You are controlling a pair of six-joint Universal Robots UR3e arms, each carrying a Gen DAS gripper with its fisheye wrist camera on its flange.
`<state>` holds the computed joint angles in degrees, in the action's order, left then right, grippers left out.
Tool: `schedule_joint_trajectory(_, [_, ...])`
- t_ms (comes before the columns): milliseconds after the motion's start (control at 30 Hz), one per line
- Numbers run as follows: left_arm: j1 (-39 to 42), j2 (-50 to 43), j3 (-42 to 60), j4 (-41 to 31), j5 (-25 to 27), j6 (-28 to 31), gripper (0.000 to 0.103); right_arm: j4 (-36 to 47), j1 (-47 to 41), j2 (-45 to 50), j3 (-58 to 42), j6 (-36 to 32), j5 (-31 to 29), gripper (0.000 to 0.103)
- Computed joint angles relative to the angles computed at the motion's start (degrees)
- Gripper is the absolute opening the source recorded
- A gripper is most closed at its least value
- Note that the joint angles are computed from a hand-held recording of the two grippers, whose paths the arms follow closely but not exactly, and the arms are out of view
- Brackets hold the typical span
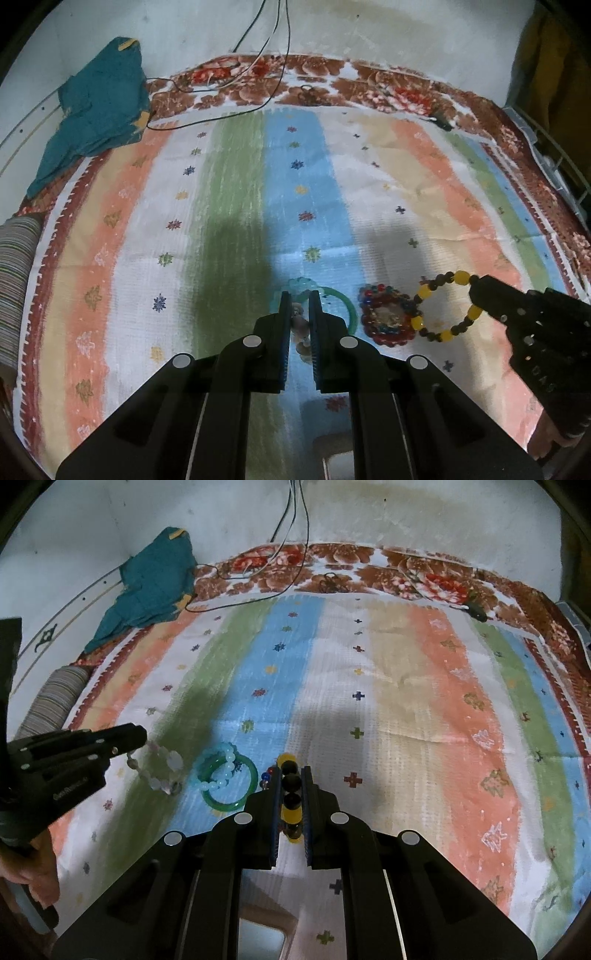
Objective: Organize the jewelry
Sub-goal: 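Lift both held bracelets and carry them toward the silver tin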
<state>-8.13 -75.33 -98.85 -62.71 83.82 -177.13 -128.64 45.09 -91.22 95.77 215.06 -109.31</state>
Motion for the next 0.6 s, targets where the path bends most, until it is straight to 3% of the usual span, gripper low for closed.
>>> schedule_joint_trajectory(600, [-2.21,8.71,-1.57,-5.14,-1.3,-0.63,0.009,5.95,6.84,-7.01,2.09,5.47,-5.0,0.011])
